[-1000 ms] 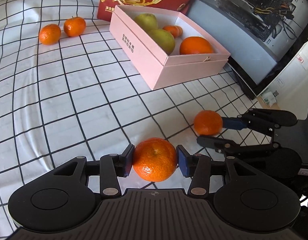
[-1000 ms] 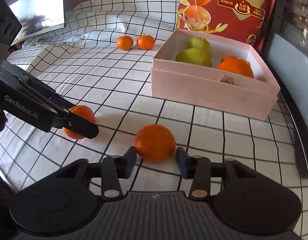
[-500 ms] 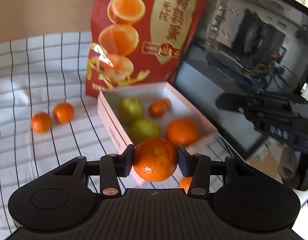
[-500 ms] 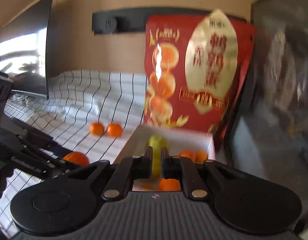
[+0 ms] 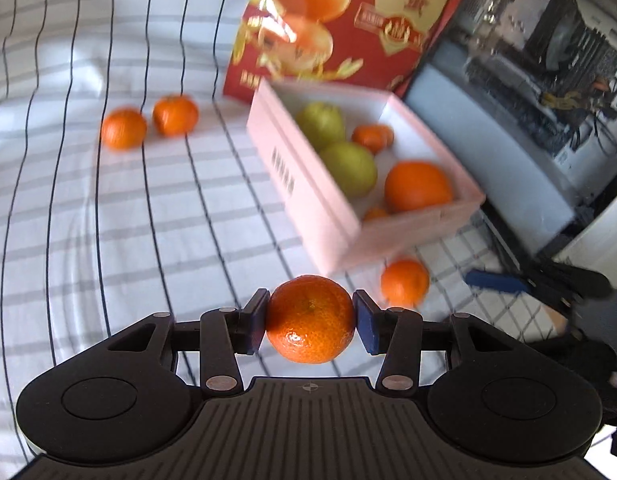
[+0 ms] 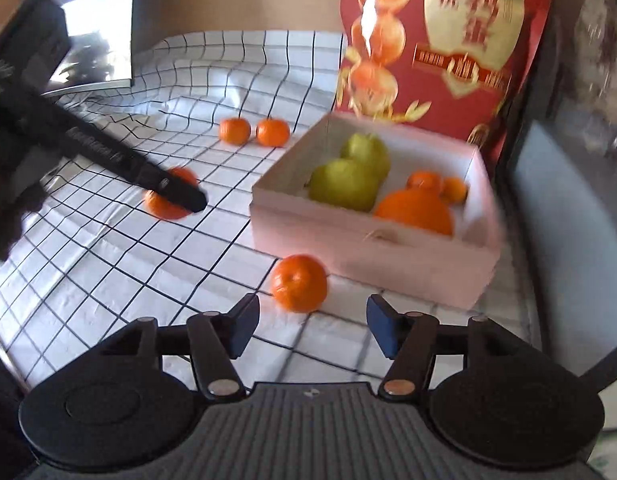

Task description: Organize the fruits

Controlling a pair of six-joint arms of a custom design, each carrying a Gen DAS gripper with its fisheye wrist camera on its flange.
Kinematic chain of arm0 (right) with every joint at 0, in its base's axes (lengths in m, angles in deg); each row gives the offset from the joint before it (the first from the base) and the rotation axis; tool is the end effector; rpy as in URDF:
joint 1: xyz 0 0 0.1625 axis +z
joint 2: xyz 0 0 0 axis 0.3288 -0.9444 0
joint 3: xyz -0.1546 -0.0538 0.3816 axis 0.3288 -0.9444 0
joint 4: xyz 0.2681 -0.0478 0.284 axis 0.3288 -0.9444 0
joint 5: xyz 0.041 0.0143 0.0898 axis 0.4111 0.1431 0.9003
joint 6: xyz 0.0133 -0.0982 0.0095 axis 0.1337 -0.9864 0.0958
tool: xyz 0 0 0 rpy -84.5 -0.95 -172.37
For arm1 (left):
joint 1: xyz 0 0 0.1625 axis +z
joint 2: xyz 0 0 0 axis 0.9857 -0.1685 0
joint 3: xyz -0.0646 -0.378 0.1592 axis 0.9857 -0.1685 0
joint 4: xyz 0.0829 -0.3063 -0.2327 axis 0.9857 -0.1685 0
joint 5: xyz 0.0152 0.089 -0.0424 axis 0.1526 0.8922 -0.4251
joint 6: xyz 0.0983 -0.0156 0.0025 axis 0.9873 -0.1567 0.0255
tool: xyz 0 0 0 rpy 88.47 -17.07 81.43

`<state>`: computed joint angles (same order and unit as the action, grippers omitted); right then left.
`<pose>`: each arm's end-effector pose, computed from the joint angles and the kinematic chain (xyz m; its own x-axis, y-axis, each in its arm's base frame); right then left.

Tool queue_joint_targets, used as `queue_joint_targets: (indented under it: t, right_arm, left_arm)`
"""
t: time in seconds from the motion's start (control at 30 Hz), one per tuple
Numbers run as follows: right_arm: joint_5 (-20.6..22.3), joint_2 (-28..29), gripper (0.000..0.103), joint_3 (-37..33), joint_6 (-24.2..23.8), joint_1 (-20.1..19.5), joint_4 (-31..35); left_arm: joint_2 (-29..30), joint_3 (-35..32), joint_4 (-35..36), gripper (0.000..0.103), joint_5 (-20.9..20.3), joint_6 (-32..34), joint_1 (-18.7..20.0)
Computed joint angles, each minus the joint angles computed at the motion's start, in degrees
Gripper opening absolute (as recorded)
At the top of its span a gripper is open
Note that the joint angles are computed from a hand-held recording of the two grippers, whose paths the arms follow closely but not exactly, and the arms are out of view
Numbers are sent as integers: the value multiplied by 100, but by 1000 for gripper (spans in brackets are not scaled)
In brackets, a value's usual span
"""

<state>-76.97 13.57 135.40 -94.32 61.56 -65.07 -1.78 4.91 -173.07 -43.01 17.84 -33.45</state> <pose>0.0139 -0.7478 0.3423 -0.4655 -0.7336 0.4951 -0.8815 0.4345 -0.1851 -0.3761 -0.6997 0.0439 -0.8834 -0.0522 -0.4657 0.2534 0.7827 -0.5685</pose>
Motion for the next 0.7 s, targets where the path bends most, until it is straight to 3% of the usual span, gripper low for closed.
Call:
queue_joint_targets:
  t: [0.1,0.23,0.33,0.43,0.6,0.7]
  right_arm:
    - [-141,217,60,56,434,53,-324]
    - [-458,563,59,-17,614,165,-952]
    - [-625,704,42,-219,606,236,-875]
    - [-779,693,41,-261,434,298,-845]
    - [-166,488,41,-680,736,366,-362]
    - [204,628,41,-1307,917,484,-271]
  left_arm:
    - [-103,215,259,51,-58,-143,-76]
    - [-135,305,508,51,-32,-115,-174]
    - [-104,266,584,51,69,-42,-233]
    - [-54,177,554,51,177,119,-281]
    - [146,-263,314,51,245,691,-290]
    - [421,-874,169,51,185,1110,-222]
